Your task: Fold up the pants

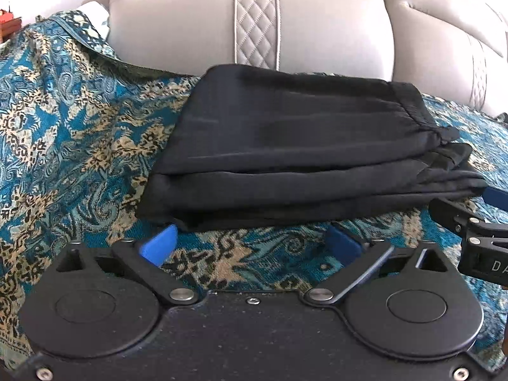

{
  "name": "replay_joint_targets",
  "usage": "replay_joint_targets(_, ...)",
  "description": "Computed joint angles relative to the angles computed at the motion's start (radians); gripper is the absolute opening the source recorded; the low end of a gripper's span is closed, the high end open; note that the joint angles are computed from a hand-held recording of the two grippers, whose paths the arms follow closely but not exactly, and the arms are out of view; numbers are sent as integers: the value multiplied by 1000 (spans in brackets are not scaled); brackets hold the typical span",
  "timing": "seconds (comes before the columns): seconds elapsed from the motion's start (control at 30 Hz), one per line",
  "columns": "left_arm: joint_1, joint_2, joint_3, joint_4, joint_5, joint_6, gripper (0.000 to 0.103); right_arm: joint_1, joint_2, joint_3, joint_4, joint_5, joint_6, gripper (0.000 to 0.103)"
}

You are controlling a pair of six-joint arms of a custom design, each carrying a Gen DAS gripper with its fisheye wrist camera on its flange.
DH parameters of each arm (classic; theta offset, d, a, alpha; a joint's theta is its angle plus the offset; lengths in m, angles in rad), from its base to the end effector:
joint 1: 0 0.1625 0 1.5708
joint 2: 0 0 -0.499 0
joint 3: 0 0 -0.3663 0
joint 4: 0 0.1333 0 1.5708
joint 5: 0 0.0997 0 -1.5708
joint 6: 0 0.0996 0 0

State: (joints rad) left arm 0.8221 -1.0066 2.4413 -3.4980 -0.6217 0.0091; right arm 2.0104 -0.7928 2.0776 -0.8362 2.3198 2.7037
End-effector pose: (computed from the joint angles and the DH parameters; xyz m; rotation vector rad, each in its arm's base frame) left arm -0.1370 -0.4622 0.2173 0.5626 2.1989 -0.9455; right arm 0.2619 -0.4029 0.0451 0.4189 -2.1033 1.3092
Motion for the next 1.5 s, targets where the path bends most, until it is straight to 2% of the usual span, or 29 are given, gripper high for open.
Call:
replay_joint_targets(0.1,7,16,-3,-46,-4,29,103,-7,15,-7,-4,7,5,103)
replay_joint_targets(0.23,22,46,-6,-139,-19,92,103,-1,39,-11,-45,30,-65,103)
replay_joint_targets(0.47,27,135,24,-411,-24,213,103,4,50,-3,-81,39,-81,103)
replay_joint_targets(1.5,27,141,31,-441,-30,220,103,0,47,3,-86,33,-84,103)
